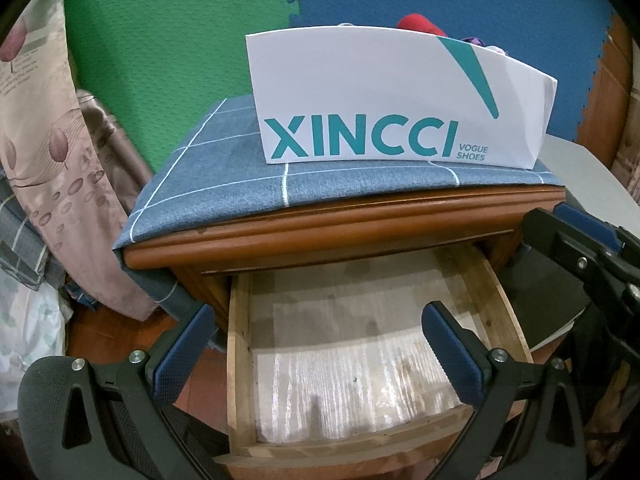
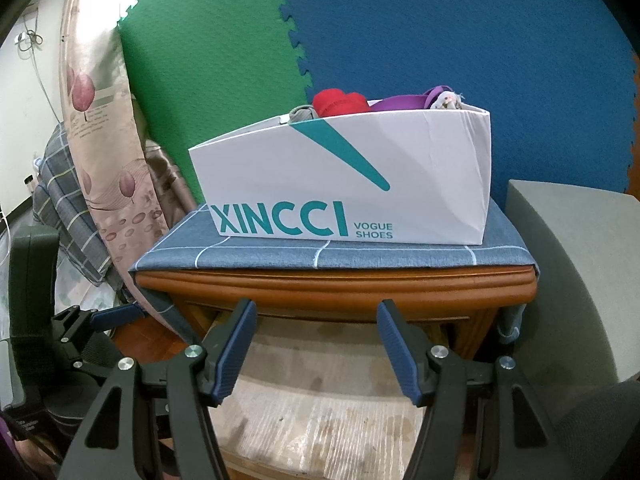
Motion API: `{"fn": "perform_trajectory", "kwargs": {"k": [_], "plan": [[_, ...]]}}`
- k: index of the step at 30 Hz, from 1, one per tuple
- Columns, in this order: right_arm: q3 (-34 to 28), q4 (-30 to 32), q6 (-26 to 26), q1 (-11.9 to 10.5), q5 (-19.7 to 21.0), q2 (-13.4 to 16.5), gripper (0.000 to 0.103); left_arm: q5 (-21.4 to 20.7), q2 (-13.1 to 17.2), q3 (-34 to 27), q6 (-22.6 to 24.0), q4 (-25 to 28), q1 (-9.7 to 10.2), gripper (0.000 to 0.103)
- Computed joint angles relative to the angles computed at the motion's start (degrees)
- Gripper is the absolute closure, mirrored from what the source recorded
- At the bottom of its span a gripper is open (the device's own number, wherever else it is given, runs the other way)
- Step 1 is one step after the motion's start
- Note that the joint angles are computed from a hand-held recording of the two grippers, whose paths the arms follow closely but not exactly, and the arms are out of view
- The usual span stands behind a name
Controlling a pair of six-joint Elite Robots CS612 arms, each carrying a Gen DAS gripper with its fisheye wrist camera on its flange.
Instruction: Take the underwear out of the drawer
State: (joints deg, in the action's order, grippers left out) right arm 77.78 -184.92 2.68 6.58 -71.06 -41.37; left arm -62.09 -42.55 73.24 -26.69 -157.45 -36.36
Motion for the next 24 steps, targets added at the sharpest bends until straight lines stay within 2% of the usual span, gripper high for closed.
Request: {"fn": "perform_trajectory", "kwargs": {"k": [24], "plan": [[0.1, 0.4, 0.0, 0.0, 0.0, 0.0, 0.039, 0.0, 0.1, -0.2, 0.1, 0.5, 0.02, 0.0]]}}
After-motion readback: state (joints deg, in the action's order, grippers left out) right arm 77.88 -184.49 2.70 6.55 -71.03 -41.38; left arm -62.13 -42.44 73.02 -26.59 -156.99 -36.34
